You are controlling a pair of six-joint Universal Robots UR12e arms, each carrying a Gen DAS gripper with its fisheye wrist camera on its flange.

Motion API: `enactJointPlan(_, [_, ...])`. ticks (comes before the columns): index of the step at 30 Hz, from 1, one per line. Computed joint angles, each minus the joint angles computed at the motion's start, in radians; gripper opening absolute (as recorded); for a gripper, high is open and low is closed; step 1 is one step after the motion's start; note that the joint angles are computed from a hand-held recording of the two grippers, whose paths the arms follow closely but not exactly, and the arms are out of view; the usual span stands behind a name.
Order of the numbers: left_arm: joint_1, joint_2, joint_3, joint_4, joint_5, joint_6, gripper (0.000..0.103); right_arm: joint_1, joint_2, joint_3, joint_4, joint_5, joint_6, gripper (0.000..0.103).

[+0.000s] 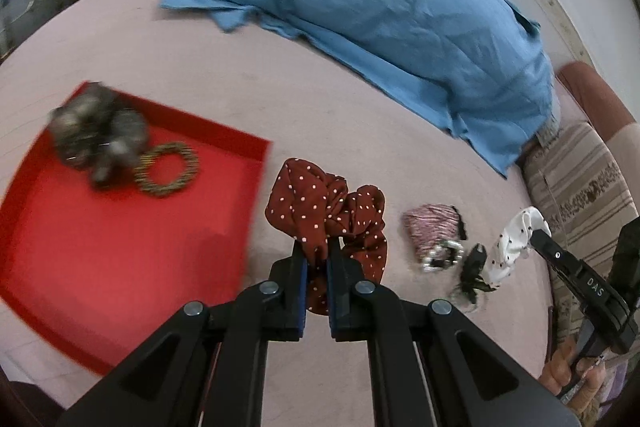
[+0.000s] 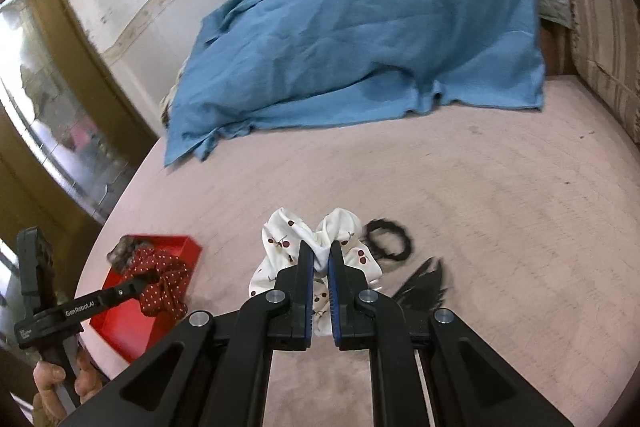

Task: Organize jewelry
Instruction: 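Grasp the red polka-dot scrunchie with the left gripper while the right grasps the white dotted scrunchie, then place both scrunchies into the red tray and open both grippers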

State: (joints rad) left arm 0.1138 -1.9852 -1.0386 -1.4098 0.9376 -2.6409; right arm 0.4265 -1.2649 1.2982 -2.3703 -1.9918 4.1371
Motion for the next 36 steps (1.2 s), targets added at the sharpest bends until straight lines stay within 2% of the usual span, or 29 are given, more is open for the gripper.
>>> enactJointPlan(4, [0.028, -0.007, -0.003, 0.064, 0.016, -0.041, 0.007, 0.013, 0.044, -0.062, 0.024, 0.035, -0.027, 0.008])
enactJointPlan(9, [0.058, -0.035, 0.019, 0.099, 0.036, -0.087, 0.007, 0.030, 0.103, -0.150, 0.059, 0.073, -0.080, 0.008])
enactJointPlan(20, [0.106, -0.129, 0.117, 0.111, 0.084, -0.180, 0.007, 0.040, 0.272, -0.414, 0.162, 0.186, -0.178, 0.008])
enactJointPlan(24, [0.120, -0.156, 0.148, 0.084, 0.072, -0.217, 0.007, 0.044, 0.344, -0.529, 0.208, 0.224, -0.216, 0.008])
enactJointPlan(29, [0.126, -0.162, 0.155, 0.074, 0.068, -0.214, 0.007, 0.047, 0.429, -0.668, 0.269, 0.270, -0.260, 0.008])
enactJointPlan(36, [0.124, -0.174, 0.159, 0.089, 0.082, -0.210, 0.007, 0.051, 0.563, -0.897, 0.415, 0.309, -0.300, 0.008])
